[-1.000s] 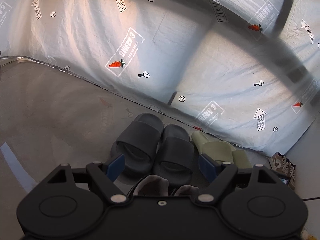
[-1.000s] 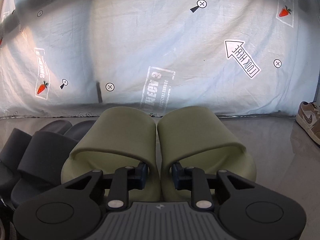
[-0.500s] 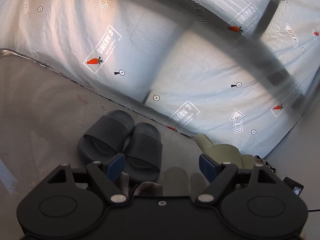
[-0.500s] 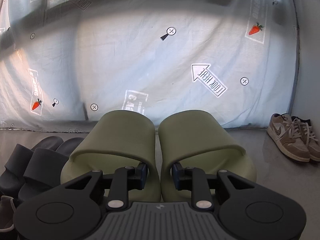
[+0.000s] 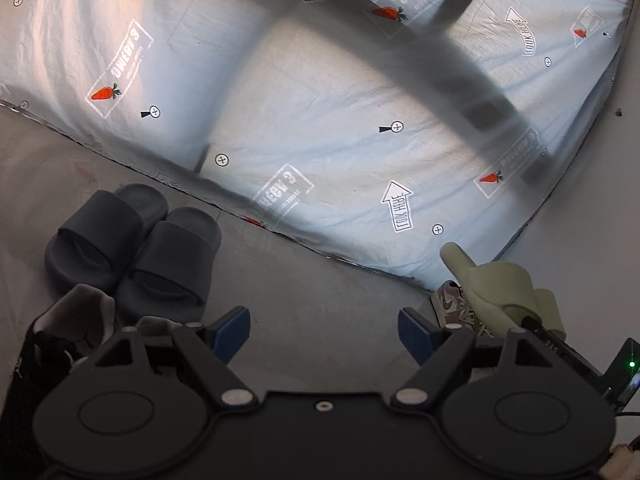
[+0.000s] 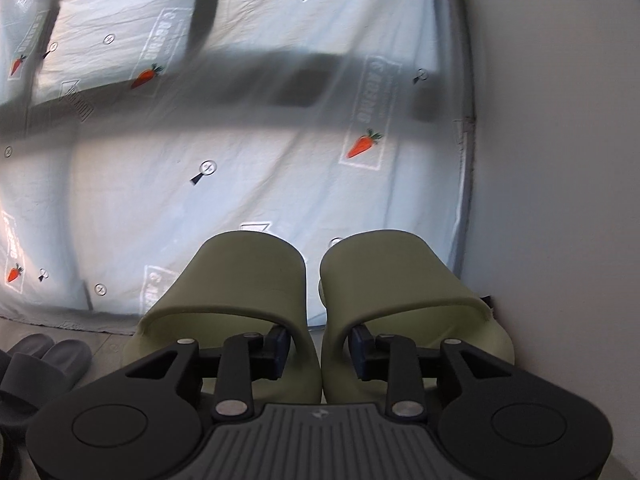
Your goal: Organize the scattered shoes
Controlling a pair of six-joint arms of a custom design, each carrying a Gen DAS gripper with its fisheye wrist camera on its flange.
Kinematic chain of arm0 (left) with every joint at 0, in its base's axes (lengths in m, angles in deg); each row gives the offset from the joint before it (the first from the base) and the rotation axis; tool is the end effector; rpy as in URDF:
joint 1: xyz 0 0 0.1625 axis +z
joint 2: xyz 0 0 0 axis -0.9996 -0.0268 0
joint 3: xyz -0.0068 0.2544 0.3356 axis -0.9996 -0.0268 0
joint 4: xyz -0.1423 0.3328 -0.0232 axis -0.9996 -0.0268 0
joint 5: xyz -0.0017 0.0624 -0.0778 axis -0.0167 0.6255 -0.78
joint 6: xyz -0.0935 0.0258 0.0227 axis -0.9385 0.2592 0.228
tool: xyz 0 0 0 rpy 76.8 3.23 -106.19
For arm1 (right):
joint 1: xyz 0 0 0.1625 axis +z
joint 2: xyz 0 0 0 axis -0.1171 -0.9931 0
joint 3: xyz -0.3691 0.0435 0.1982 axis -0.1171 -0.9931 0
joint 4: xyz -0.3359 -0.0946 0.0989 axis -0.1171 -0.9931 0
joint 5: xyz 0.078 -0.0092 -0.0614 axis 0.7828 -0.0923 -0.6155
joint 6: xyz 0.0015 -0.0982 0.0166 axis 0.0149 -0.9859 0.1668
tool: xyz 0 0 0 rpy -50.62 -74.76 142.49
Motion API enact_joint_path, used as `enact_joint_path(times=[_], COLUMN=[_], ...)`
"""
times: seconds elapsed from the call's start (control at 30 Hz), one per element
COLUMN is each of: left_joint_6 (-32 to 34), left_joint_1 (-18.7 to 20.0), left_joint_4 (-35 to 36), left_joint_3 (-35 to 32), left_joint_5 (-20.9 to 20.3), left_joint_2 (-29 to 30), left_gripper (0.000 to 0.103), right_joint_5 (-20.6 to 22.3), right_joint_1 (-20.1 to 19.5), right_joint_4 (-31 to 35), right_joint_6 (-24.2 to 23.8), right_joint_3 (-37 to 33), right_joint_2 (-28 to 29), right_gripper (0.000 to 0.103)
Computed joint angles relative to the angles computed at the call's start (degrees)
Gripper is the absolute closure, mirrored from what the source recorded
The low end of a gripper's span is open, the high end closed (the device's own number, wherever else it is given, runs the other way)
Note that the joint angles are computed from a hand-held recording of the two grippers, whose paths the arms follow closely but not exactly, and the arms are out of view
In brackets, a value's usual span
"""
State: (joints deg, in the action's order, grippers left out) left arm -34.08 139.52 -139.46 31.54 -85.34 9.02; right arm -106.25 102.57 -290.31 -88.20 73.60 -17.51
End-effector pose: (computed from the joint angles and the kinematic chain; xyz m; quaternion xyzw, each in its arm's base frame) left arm -0.2884 -0.6385 0.2310 0.2066 0.8718 -0.4400 0.0606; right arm 0.1506 -0.6283 0.3539 0.0847 -0.6899 0.6249 0.3555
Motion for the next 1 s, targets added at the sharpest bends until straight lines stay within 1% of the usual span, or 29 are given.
enact_joint_path(times=[0.2,0.33,0.5,0.63,0.77,0.87,1.0], left_joint_6=[-1.1,-1.1,-0.1,1.5,2.3,3.6,4.7], left_joint_1=[-1.5,-2.4,-3.2,-3.5,-3.4,-3.5,-3.4], left_joint_4=[0.2,2.2,6.3,9.7,13.9,15.8,18.5], left_joint_3=[-2.7,-5.3,-8.8,-11.9,-16.6,-20.0,-23.2], left_joint_5=[-0.7,-0.7,0.4,1.6,1.8,1.7,1.7], left_joint_2=[4.3,6.9,9.2,11.0,13.4,15.1,17.0], left_gripper=[0.022,0.021,0.022,0.021,0.021,0.022,0.021], right_joint_5=[0.4,0.9,2.0,2.9,3.6,5.4,7.7], right_joint_1=[-3.9,-6.9,-11.4,-14.7,-16.8,-18.5,-20.3], right_joint_4=[-6.1,-6.6,-5.7,-4.9,-3.5,-3.7,-2.9], right_joint_6=[-3.6,-4.1,-3.0,-0.3,2.5,5.4,9.2], right_joint_3=[4.7,6.9,9.3,10.6,11.0,11.9,12.7], right_joint_2=[-5.9,-9.3,-12.0,-12.4,-11.7,-10.8,-10.5], right_gripper=[0.068,0.068,0.068,0.068,0.067,0.064,0.064])
